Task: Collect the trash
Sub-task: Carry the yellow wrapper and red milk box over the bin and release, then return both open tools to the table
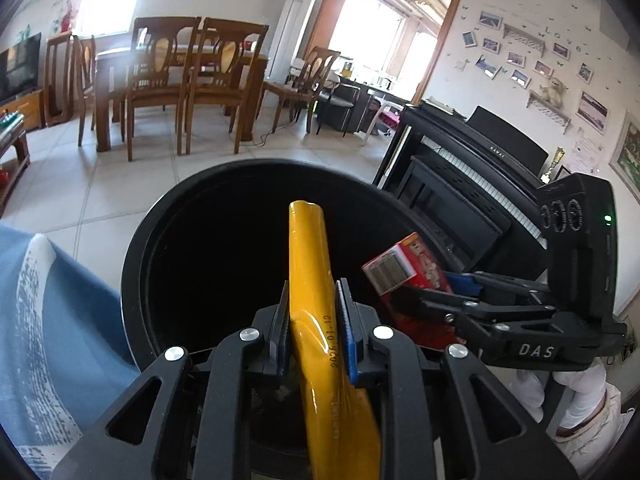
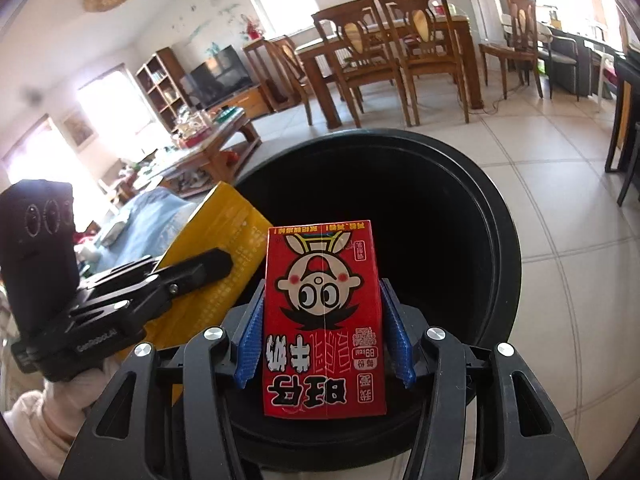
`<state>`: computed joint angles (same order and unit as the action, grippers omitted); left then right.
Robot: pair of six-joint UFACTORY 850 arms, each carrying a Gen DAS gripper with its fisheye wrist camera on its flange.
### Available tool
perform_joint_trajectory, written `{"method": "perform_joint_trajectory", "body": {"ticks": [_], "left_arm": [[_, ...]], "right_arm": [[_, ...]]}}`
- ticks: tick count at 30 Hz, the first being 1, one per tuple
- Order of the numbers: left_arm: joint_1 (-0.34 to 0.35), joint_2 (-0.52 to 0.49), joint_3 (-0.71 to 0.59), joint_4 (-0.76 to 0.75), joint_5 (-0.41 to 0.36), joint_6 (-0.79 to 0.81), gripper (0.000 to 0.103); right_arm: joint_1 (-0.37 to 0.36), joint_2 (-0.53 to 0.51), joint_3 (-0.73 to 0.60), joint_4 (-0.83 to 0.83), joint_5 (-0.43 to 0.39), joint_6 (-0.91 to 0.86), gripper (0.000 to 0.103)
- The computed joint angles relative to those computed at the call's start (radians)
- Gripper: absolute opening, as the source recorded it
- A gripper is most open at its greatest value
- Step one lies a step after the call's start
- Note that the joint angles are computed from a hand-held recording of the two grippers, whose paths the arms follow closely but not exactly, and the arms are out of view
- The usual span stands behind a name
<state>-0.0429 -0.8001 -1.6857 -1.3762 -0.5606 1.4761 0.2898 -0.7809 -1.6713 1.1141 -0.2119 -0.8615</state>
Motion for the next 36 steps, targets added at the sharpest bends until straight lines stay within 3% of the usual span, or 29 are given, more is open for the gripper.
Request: {"method": "perform_joint_trajectory", "body": {"ticks": [5,7,9,10,18,20,23,25,27,30,32,36], "left_arm": [[-0.006,0.0,-0.001,0.05,0.02,-0.056,0.028],[-0.011,0.002,-0.002,0.077,0.04,-0.08,0.044],[-0.014,0.007,0.004,0.067,0.054,-0.067,0.067],[-0.015,0.016,0.019,0.037,0.064,-0.033,0.069],[0.0,0.063,0.075,-0.062,0.058,0.071,0.069],[0.008,0.084,0.097,-0.089,0.054,0.096,0.075],[0.02,0.124,0.144,-0.165,0.064,0.177,0.083],[0.03,0.153,0.178,-0.2,0.071,0.218,0.089],[0.044,0.187,0.22,-0.239,0.086,0.258,0.09],[0.074,0.236,0.28,-0.282,0.095,0.294,0.098],[0.097,0.271,0.32,-0.317,0.111,0.324,0.098],[0.158,0.337,0.396,-0.398,0.138,0.392,0.098]], "right_arm": [[0.009,-0.022,-0.036,-0.163,0.017,0.149,0.053],[0.014,-0.031,-0.054,-0.268,0.021,0.249,0.053],[0.017,-0.034,-0.057,-0.298,0.023,0.282,0.053],[0.018,-0.032,-0.056,-0.301,0.022,0.287,0.053],[0.021,-0.035,-0.07,-0.355,0.008,0.356,0.059],[0.028,-0.031,-0.069,-0.337,0.015,0.337,0.065],[0.042,-0.014,-0.055,-0.227,0.042,0.225,0.078],[0.057,-0.005,-0.05,-0.053,0.06,0.048,0.081],[0.071,-0.011,-0.07,-0.018,0.046,0.003,0.082],[0.099,-0.042,-0.132,-0.07,0.001,0.033,0.085],[0.123,-0.071,-0.188,-0.139,-0.036,0.085,0.085],[0.175,-0.164,-0.353,-0.242,-0.159,0.172,0.085]]}}
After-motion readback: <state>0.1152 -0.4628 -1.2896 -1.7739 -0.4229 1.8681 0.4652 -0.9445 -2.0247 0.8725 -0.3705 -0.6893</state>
